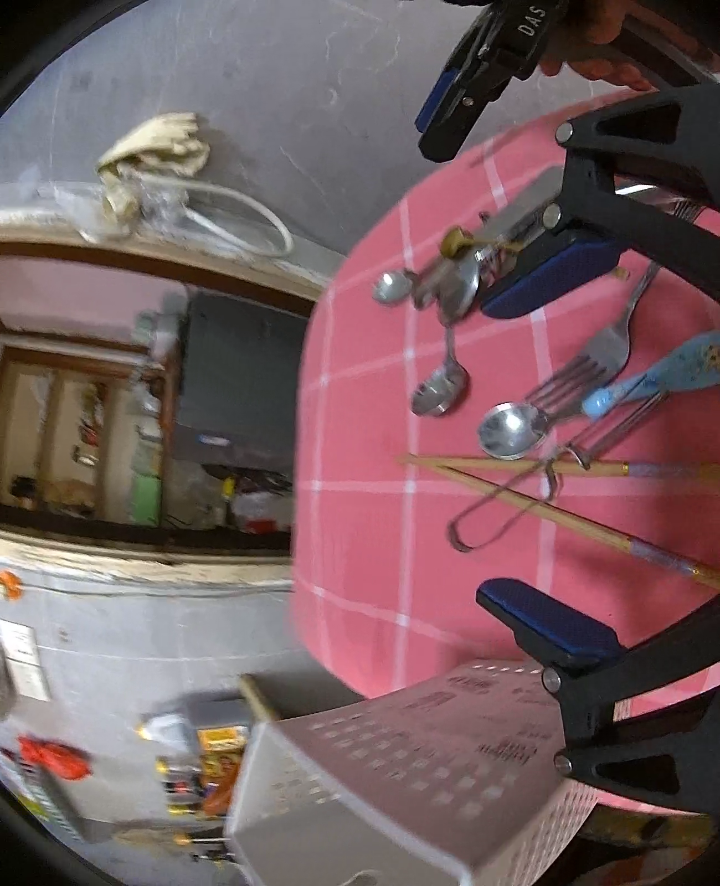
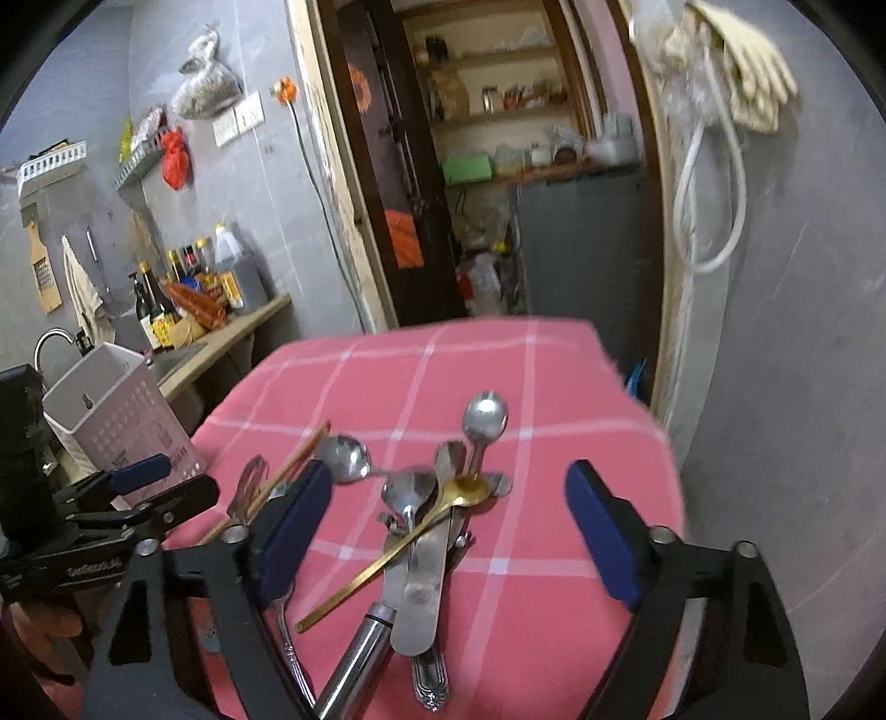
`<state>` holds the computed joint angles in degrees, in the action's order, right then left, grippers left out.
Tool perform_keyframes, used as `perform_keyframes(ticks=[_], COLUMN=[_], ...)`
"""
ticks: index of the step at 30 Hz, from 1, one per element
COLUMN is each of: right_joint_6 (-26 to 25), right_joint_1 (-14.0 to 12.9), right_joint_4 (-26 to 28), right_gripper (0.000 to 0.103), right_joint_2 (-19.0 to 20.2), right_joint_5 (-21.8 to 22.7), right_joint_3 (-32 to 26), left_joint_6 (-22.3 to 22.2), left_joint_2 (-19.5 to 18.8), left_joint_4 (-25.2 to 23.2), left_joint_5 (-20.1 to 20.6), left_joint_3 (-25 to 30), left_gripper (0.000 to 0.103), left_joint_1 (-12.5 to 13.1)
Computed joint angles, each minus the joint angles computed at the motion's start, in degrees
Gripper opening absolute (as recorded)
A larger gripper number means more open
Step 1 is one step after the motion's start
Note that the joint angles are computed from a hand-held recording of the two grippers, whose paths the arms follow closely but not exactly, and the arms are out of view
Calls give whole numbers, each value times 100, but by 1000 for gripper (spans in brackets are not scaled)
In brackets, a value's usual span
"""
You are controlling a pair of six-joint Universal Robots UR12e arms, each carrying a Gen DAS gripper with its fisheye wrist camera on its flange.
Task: Organize utensils
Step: 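Grasp the looped wire tongs with the left tool while the right tool grasps the gold spoon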
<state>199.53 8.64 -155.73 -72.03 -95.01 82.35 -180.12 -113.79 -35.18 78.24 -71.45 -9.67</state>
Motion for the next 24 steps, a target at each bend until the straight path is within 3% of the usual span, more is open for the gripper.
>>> perform_keyframes(ticks=[5,13,16,22,24], right_joint_6=[136,561,672,1153,1304], right_joint_1=[-50,-120,-122,-153,-175], right_joint_4=[508,1111,1144,1287,1318], right_gripper=[64,59,54,41,41], right_joint_2=[209,527,617,695,680], right_joint_5=[338,770,828,1057,1122], right_joint_3=[-231,-590,-678,-767,-748], left_joint_6=[-368,-956,-1129,-1315,-1307], left_joint_2=[-234,-480,-598,-716,-757], left_joint_4=[-782,-1450,-1800,-1984,-2137], left_joint_5=[75,-153,-196,-240,-343], left_joint_3=[388,799,1005,1187,1278], left_gripper=[84,78,68,53,42], left_joint_1=[-5,93,113,115,119])
